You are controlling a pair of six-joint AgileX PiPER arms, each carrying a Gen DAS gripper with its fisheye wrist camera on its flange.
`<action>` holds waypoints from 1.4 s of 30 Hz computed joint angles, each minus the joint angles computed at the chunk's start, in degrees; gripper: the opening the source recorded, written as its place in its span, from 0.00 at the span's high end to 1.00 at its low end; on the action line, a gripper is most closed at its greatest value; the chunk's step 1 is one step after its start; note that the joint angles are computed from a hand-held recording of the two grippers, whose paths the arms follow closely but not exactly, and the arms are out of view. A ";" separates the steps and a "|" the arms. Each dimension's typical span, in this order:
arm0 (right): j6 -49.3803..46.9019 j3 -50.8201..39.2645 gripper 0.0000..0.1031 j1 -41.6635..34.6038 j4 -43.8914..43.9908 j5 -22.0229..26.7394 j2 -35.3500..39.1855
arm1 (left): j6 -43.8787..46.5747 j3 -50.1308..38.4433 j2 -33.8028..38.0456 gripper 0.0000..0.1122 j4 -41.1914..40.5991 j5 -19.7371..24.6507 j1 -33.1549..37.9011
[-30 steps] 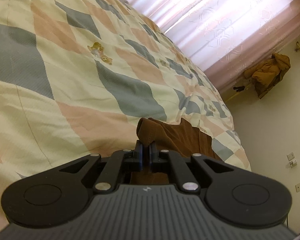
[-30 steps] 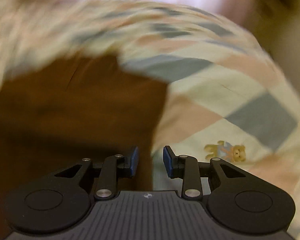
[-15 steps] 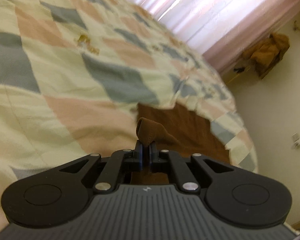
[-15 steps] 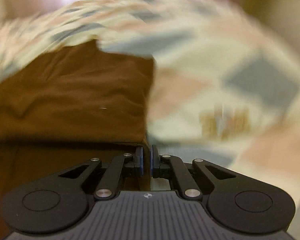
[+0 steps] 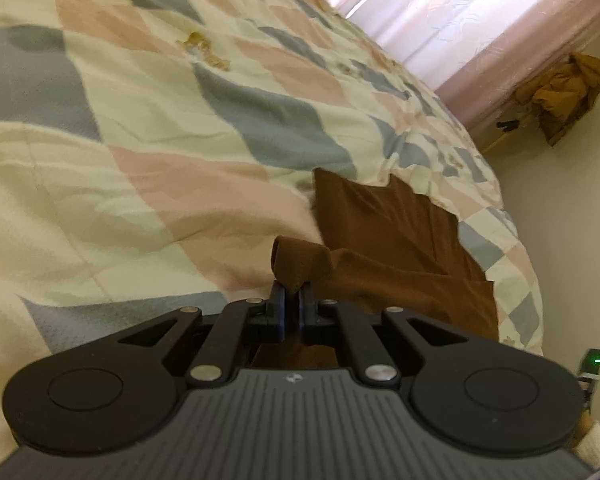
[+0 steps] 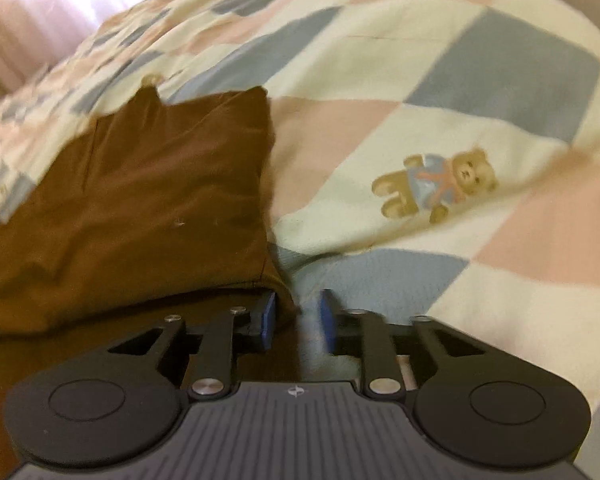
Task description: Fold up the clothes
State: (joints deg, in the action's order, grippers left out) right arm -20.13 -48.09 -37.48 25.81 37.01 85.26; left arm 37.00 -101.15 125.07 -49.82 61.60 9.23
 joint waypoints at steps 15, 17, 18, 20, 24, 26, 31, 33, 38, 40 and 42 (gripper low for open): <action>1.02 -3.75 0.54 8.42 3.75 -3.68 -1.01 | -10.98 0.33 6.12 0.58 -6.00 2.57 3.64; 0.98 -3.20 0.54 8.54 4.53 -3.79 -0.83 | -11.79 2.16 6.06 0.95 -7.67 1.46 3.67; 0.99 -2.99 0.54 8.55 4.57 -3.83 -0.82 | -11.09 4.18 4.66 0.98 -8.55 -0.02 3.50; 0.43 -2.53 0.54 8.13 4.91 -3.63 -1.30 | -9.21 7.93 0.03 0.99 -8.23 -4.55 2.09; -0.97 -1.97 0.54 6.43 5.01 -2.76 -2.75 | -7.13 12.45 -11.92 0.99 -2.70 -15.06 -5.52; -1.53 -1.85 0.54 5.25 5.86 -2.31 -3.20 | -8.12 12.92 -16.28 0.98 1.03 -18.43 -10.74; -3.61 -1.71 0.54 3.77 9.06 -1.01 -3.36 | -3.99 13.91 -15.44 0.82 0.78 -16.43 -24.05; -4.80 -1.80 0.53 3.12 10.51 -0.07 -3.27 | -4.92 12.14 -12.30 0.77 4.77 -13.90 -28.02; -9.65 -1.80 0.53 1.45 15.76 4.09 -3.85 | -2.88 17.37 -16.42 0.79 6.09 -13.53 -26.62; -12.72 -1.08 0.53 1.30 20.03 5.95 -3.68 | 0.31 18.71 -18.34 0.91 3.02 -12.68 -23.25; -17.08 -0.33 0.54 2.57 25.97 7.95 -2.62 | 1.44 16.64 -17.84 0.95 3.90 -13.19 -21.61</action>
